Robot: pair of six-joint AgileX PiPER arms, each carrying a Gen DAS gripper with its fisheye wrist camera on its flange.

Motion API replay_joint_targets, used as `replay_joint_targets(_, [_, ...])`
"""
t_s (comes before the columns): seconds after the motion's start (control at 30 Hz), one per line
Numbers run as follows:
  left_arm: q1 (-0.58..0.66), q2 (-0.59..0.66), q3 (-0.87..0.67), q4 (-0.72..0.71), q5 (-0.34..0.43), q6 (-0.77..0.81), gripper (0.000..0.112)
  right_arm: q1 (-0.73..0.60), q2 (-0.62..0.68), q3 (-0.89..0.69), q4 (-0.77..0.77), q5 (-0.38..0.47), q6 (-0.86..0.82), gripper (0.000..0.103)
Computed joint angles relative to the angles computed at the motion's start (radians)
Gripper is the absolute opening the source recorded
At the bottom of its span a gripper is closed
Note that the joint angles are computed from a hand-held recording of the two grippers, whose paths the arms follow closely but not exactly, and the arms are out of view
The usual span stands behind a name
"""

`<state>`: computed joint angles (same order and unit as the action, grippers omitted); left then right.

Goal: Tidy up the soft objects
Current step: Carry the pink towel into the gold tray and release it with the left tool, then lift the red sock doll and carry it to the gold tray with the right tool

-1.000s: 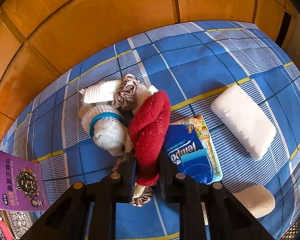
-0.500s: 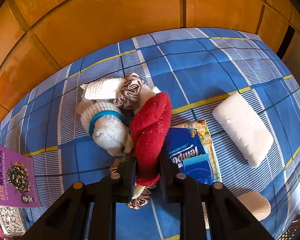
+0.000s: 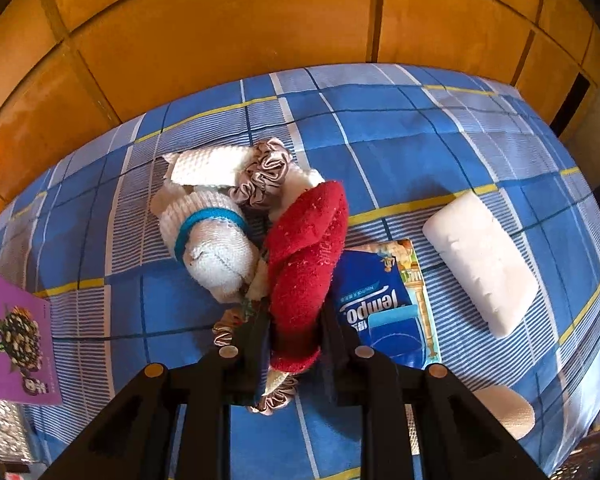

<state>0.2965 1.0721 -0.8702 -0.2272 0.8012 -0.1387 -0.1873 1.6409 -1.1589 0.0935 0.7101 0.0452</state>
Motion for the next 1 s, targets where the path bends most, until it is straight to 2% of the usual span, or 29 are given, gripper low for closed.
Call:
replay_joint_targets(0.1, [0.022,-0.076,0.103,-0.084,0.017,0.080,0.034,0.032,-0.009,0.015,-0.070,-0.022,0.043,0.021])
replay_joint_targets(0.2, [-0.082,-0.127,0.138,-0.058,-0.002,0.006,0.035,0.059,-0.017,0.030,-0.133,-0.039,0.083,0.021])
replay_joint_targets(0.3, [-0.158,-0.112,0.142,-0.059,-0.042,-0.038,0.040,0.067,-0.019,0.037,-0.156,-0.047,0.099,0.020])
replay_joint_targets(0.43, [-0.227,-0.073,0.137,-0.051,-0.068,-0.079,0.069,0.073,-0.020,0.042,-0.173,-0.053,0.114,0.020])
replay_joint_targets(0.57, [-0.334,-0.093,0.146,0.148,-0.086,-0.273,0.070,0.085,-0.020,0.045,-0.204,-0.057,0.135,0.020])
replay_joint_targets(0.7, [-0.518,-0.158,0.158,0.438,-0.048,-0.531,0.075,0.088,-0.021,0.045,-0.215,-0.056,0.148,0.019])
replay_joint_targets(0.77, [-0.602,-0.185,0.167,0.502,-0.030,-0.596,0.077,0.087,-0.021,0.045,-0.210,-0.057,0.143,0.019])
replay_joint_targets(1.0, [-0.889,-0.186,0.149,0.796,0.130,-0.887,0.078,0.075,-0.033,0.052,-0.188,-0.075,0.141,0.018])
